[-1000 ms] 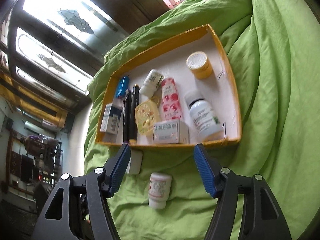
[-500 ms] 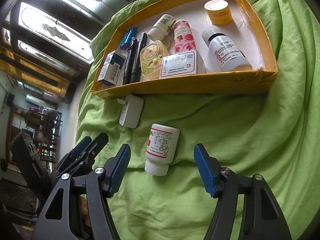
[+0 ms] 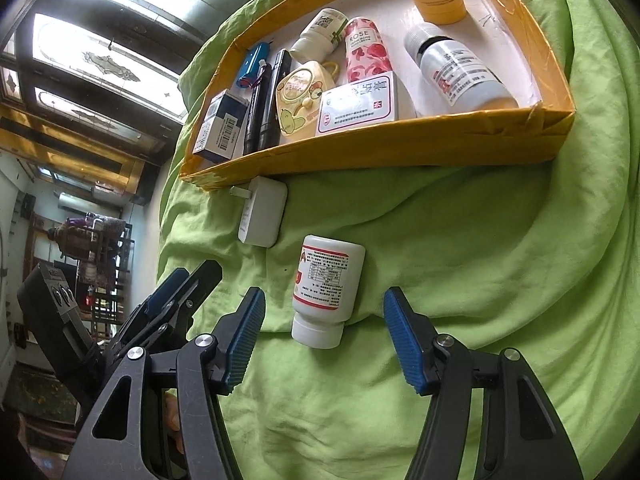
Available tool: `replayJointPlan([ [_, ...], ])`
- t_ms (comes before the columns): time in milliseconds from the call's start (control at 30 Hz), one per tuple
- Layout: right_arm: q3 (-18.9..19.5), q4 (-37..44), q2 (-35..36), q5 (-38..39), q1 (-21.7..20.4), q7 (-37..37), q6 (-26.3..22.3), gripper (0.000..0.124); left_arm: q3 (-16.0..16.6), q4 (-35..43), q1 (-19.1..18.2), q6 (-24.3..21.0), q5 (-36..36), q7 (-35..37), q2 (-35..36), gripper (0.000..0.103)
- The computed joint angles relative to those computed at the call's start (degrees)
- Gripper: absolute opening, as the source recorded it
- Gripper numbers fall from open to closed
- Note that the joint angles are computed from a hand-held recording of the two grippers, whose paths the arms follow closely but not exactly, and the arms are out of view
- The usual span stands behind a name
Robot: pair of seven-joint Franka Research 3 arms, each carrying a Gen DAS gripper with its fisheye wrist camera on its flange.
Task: Organize rigid objects
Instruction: 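Grasp the white pill bottle with the right gripper while the left grasps the white charger, then carry the charger and pill bottle into the tray with both grippers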
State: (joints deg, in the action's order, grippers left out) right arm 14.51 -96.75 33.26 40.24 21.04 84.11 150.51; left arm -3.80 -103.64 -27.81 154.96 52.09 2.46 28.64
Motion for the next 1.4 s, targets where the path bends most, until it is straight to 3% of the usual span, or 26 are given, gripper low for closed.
replayJointPlan([
  [100,0.0,0.0,0.1,-0.1,0.2,0.0,0.2,0.054,0.0,0.0,0.0,0.1,-0.1,0.0,0.0,0.073],
  [167,0.2,0.1,0.3,0.0,0.1,-0.2,0.1,0.043,0.0,0.0,0.0,0.1,-0.1,0.1,0.0,0.073],
  [533,-0.5,1.5,2.0,-1.9,1.6,1.8,1.4,0.033,-0.6,1.0,0.5,0.8,-1.7,2.2,0.9,0.073],
  [800,-0.7,-0.6,-0.2,-3.2,1.3,2.4,3.0,0.033,-2.7,6.1,3.5,6.0,-10.2,12.0,5.2,0.073],
  [900,-0.6,-0.7,-0.3,-2.8,0.7,2.7,2.3,0.033,-3.5,9.9,3.7,5.2,-14.6,17.6,8.0,0.072],
  [967,-0.5,-0.8,-0.4,-2.4,0.4,2.8,2.1,0.033,-4.1,12.0,4.0,5.0,-17.5,21.1,9.6,0.07],
  [1067,-0.4,-0.6,-0.3,-2.1,0.2,2.5,1.7,0.033,-5.2,15.0,4.5,4.5,-21.6,26.3,12.1,0.057],
  [1167,-0.3,0.0,0.2,-2.0,0.2,2.4,1.3,0.033,-4.2,16.9,3.5,3.3,-23.8,28.6,13.4,0.043],
  [1400,-0.4,0.1,0.3,-1.5,0.1,2.2,1.3,0.033,-0.7,13.5,0.8,6.8,-24.0,25.8,11.8,0.042],
])
